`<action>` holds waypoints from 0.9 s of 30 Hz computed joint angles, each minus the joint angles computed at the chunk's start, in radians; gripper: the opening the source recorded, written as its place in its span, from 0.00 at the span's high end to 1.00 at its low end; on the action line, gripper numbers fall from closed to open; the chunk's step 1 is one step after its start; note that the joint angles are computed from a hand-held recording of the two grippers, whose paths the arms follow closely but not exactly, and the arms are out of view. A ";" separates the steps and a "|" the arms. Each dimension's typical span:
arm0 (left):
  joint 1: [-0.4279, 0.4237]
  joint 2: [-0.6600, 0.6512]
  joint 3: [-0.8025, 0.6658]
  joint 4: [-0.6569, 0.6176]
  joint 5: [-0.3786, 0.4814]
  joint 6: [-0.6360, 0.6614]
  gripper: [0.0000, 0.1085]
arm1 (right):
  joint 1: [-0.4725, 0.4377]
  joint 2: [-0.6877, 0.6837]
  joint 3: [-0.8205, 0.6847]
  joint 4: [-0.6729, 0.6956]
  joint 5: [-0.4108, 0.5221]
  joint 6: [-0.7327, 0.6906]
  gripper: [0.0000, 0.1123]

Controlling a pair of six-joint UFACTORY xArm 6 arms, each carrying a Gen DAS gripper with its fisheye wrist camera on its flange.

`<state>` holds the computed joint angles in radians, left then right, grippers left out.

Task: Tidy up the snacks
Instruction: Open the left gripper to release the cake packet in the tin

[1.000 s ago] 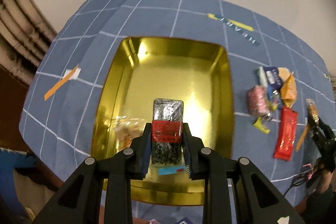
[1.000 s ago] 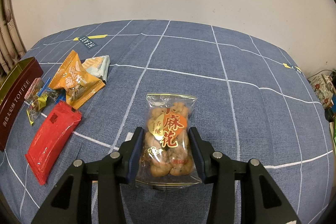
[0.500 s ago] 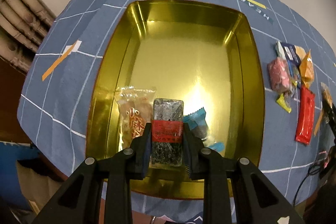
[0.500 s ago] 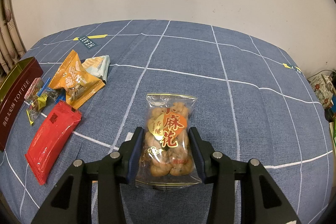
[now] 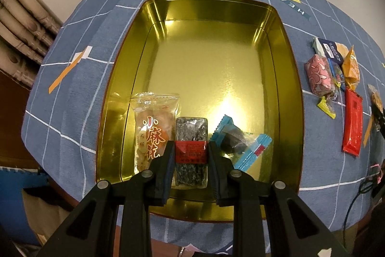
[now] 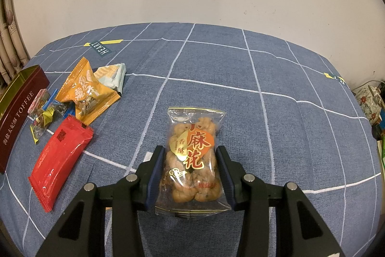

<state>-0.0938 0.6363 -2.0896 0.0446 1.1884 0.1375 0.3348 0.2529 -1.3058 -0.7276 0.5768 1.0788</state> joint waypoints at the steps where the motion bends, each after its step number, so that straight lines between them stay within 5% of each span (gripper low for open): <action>1: -0.001 -0.004 0.007 0.005 -0.006 -0.002 0.76 | 0.000 0.000 0.000 0.000 0.000 0.000 0.61; 8: 0.010 -0.029 0.042 -0.015 -0.034 0.003 0.73 | -0.002 -0.003 0.003 0.000 -0.002 -0.002 0.61; 14: 0.031 -0.076 0.110 -0.087 -0.101 0.011 0.57 | -0.001 -0.002 0.001 0.006 0.004 -0.012 0.61; 27: 0.035 -0.228 0.336 -0.037 -0.309 -0.009 0.46 | -0.007 0.038 -0.096 0.194 0.118 -0.177 0.60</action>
